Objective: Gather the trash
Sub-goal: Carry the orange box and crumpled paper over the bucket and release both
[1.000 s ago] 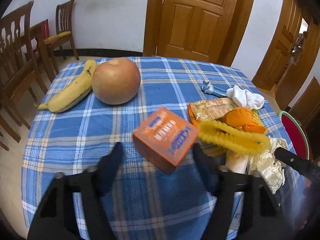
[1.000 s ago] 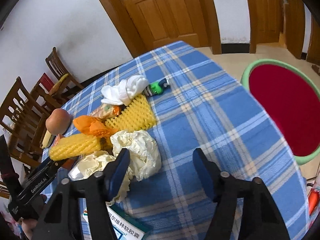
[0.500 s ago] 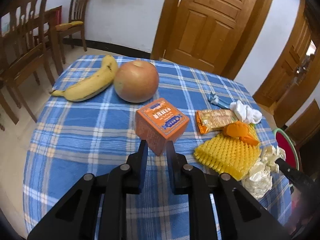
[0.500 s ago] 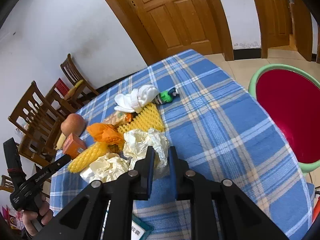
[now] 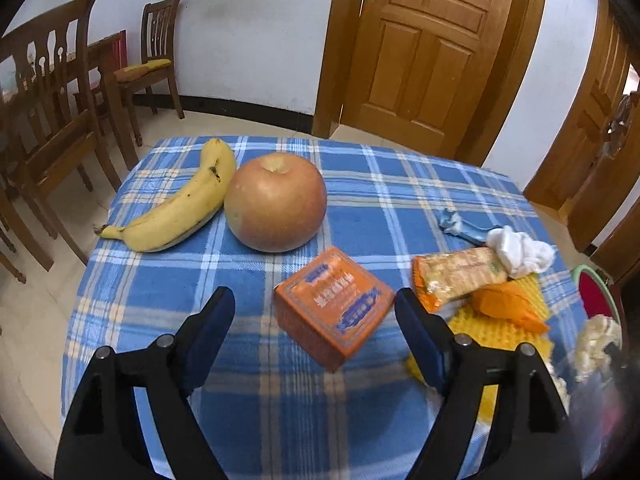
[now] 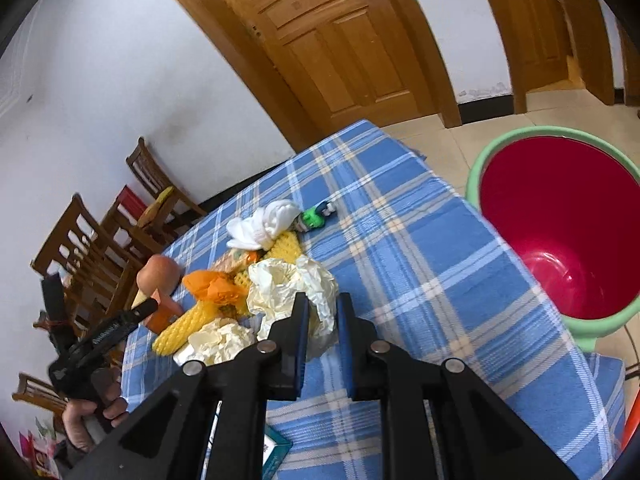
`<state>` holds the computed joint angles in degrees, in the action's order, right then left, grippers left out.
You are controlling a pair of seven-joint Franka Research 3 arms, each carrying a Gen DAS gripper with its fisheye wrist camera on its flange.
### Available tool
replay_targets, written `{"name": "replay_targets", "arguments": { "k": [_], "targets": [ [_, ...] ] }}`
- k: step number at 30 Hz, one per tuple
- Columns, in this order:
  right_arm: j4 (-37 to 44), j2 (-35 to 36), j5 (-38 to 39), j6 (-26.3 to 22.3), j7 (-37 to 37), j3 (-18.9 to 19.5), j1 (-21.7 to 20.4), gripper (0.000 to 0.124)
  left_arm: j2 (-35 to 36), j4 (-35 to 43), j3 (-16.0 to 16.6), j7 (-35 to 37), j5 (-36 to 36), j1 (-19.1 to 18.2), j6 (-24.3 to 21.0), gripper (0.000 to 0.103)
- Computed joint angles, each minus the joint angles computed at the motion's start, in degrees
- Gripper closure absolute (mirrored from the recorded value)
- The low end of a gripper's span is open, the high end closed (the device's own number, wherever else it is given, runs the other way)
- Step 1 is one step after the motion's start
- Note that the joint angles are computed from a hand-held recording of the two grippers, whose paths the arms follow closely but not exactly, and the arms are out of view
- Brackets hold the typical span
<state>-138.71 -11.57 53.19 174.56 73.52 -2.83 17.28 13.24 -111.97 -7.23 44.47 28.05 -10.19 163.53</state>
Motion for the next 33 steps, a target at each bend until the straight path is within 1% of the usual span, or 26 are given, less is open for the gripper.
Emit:
{"name": "replay_targets", "arguments": {
  "k": [2,6,8,9,10,12,14,17,22,24,27,29,32,33],
  "targets": [
    [-0.06,-0.23,1.16,-0.34,-1.06,-0.70,0.33,0.108,0.89,0.70,-0.25,0.49,-1.12,0.37,-0.28,0.021],
    [0.11,-0.11,2.82,-0.36,-2.62,-1.15,0.38,0.108,1.31,0.32,0.13,-0.37,-2.23,0.65,2.07,0.022],
    [0.14,-0.10,4.03,-0.44,-3.83,-1.28,0.53,0.108,1.34,0.03,-0.20,0.15,-3.08,1.02,3.13,0.032],
    [0.09,-0.10,3.70,-0.51,-3.51,-1.01,0.16,0.108,1.36,-0.12,-1.02,1.57,-4.49,1.66,3.41,0.043],
    [-0.09,-0.25,4.23,-0.55,-4.07,-1.09,0.24,0.108,1.44,-0.10,-1.52,2.63,-5.57,1.98,3.39,0.042],
    [-0.66,-0.60,4.23,0.32,-4.04,-0.60,0.04,0.108,1.19,-0.19,-0.41,1.24,-4.40,0.79,3.19,0.043],
    [-0.98,-0.82,4.28,0.95,-4.06,-0.59,0.21,0.108,0.49,-0.90,-0.39,1.35,-4.28,0.70,3.73,0.043],
    [-1.78,-1.63,4.06,1.40,-3.72,-0.68,0.35,0.108,-1.70,-2.81,1.10,-1.42,-0.53,-0.75,5.35,0.043],
    [-2.53,-2.92,6.74,2.16,-6.17,-2.41,2.50,0.108,-5.06,-4.91,0.31,-2.15,1.91,-0.74,7.80,0.043],
    [-2.75,-3.58,7.77,2.82,-7.40,-2.76,3.12,0.108,-6.44,-5.66,-1.13,-0.32,0.12,-0.16,9.07,0.043],
    [-3.17,-4.74,8.15,3.65,-7.93,-3.23,3.59,0.108,-7.69,-5.30,-2.74,1.96,-1.68,-0.51,8.90,0.043],
    [-3.48,-5.64,8.71,4.45,-8.57,-4.02,4.15,0.108,-8.01,-4.41,-3.51,3.16,-2.53,-1.09,7.77,0.043],
    [-4.59,-7.38,6.98,5.37,-7.05,-4.09,3.12,0.108,-7.31,-1.96,-3.07,-0.09,2.57,-3.27,5.98,0.043],
    [-5.09,-8.05,6.35,5.73,-6.48,-4.31,3.06,0.108,-6.90,-1.16,-3.53,0.41,2.49,-3.64,5.51,0.043]
  ]
}}
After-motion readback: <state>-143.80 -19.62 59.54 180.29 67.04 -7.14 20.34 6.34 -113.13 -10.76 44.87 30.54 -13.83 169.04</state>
